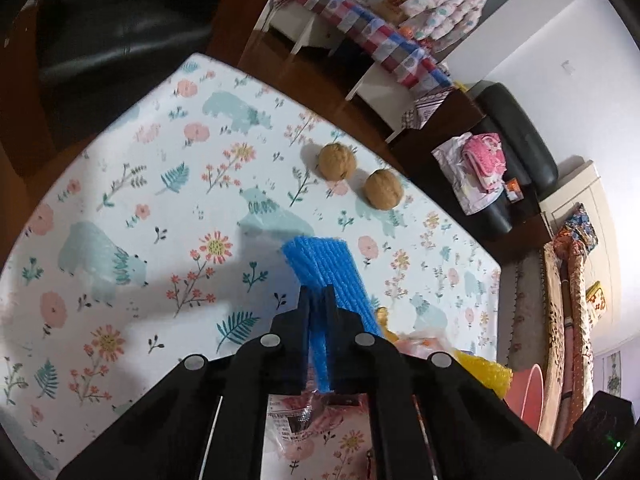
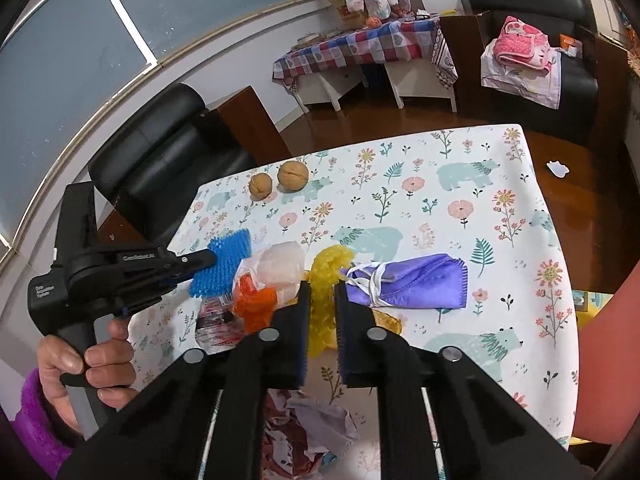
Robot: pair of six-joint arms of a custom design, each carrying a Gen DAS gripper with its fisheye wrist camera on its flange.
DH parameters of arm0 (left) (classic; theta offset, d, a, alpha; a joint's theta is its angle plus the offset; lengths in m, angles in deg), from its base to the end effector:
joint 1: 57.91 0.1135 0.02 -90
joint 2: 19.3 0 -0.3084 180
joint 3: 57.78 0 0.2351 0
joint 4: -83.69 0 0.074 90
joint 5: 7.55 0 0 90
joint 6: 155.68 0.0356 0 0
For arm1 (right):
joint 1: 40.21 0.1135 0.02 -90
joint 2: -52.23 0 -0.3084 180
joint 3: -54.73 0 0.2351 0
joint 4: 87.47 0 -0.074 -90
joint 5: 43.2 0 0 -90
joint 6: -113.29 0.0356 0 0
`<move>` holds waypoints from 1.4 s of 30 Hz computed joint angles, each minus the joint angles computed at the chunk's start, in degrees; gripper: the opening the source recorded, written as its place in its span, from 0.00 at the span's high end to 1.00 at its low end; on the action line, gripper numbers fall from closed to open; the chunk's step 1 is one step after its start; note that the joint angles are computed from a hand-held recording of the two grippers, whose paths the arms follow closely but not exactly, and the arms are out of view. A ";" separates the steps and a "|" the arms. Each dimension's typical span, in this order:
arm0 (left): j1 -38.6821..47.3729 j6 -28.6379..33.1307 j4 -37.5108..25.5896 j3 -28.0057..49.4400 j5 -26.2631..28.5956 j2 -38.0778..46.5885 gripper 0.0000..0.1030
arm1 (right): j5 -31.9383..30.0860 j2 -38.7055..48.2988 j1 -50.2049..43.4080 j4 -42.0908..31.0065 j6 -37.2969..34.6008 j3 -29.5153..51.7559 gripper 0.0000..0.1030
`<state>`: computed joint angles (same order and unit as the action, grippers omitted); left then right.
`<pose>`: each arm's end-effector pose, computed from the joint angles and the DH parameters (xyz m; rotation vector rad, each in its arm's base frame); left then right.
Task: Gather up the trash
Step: 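Carry both sleeves over the pink bucket and open both tools to drop them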
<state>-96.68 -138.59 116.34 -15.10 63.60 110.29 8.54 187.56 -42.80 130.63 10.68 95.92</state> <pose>0.2350 -0.1740 0.0290 -0.8596 2.3446 -0.4328 0.2800 0.0094 0.0113 -0.4591 2.3497 0.7224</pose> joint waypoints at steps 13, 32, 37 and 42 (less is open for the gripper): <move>-13.19 0.09 -13.89 -0.08 -13.41 -16.91 0.95 | -11.29 -11.62 -14.84 -1.69 -6.78 -7.77 0.90; -26.58 11.80 -37.78 44.18 -10.68 -1.64 0.95 | -16.43 -13.56 -48.94 -31.70 -27.17 8.23 0.90; -27.44 15.03 -44.94 59.26 -7.40 6.56 0.95 | -14.80 -9.40 -52.41 -34.41 -27.57 14.12 0.90; -27.58 17.34 -54.25 76.32 -4.24 16.11 0.95 | -13.09 -5.64 -54.08 -35.51 -27.77 18.27 0.90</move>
<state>-124.26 -121.25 62.09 61.22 59.36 126.39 -4.55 181.93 -96.88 95.12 -17.08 114.20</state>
